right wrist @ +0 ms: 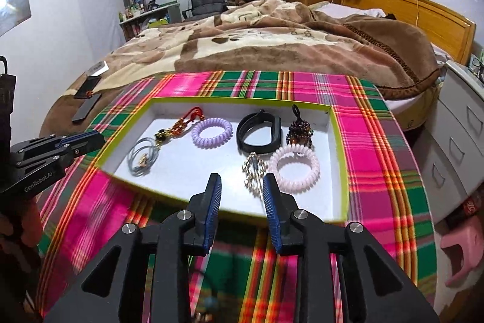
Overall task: Organize jewelry
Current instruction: 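Open both grippers to drop the silver charm and hair tie in the box, then grasp the gold ring with the left gripper while the right gripper grasps the black teal-bead cord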
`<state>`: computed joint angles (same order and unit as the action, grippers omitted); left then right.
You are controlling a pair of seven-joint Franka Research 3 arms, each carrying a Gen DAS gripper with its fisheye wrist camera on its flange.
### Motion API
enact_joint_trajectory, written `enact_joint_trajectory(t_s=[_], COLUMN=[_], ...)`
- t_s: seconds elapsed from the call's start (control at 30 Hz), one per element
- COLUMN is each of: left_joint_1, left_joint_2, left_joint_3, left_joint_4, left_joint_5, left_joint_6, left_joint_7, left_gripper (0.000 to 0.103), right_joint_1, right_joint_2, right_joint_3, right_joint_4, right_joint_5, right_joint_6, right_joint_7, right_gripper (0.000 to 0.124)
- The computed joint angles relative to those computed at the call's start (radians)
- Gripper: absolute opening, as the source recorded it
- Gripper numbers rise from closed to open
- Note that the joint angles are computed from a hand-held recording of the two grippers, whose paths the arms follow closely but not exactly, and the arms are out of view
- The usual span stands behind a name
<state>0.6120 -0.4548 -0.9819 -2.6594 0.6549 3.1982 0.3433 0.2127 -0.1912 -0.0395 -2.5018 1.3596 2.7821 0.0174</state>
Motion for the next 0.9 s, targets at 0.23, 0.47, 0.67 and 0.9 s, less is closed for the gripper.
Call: enact_joint_trajectory(t_s=[0.23,0.47,0.67,0.9], left_joint_1=[-0.238,-0.448,-0.592,-0.701], left_joint_2=[-0.105,-0.218,-0.268,-0.290], left_joint_3=[0.133,0.222,0.282,0.324], left_joint_4=[-0.097,-0.175,-0.217,-0.239], left_joint_5=[-0.037,-0.030,-0.003,0.039], left_joint_6=[-0.045,-0.139,-0.214,-0.266], left_joint_7=[-0.055,-0.135,-0.200,-0.256], left_gripper=[0.005,0.005,0.005,0.005], right_joint_1=[0.001,0.005,-0.003,-0.003], right_joint_2=[-0.149,-0.296,-0.398,-0.475], right_joint_3=[-0.026,-0.065,-0.098,-0.136], right_joint_4=[-0.128,-0.256,-0.343,-0.409], right_joint_5=[-0.013,-0.052,-0.111,-0.185], right_joint_6=[-0.021,-0.038,-0.051,-0.057], right_joint_7=[-0.028,-0.013,0.030,0.080], right_gripper=[0.029,0.029,0.030,0.030])
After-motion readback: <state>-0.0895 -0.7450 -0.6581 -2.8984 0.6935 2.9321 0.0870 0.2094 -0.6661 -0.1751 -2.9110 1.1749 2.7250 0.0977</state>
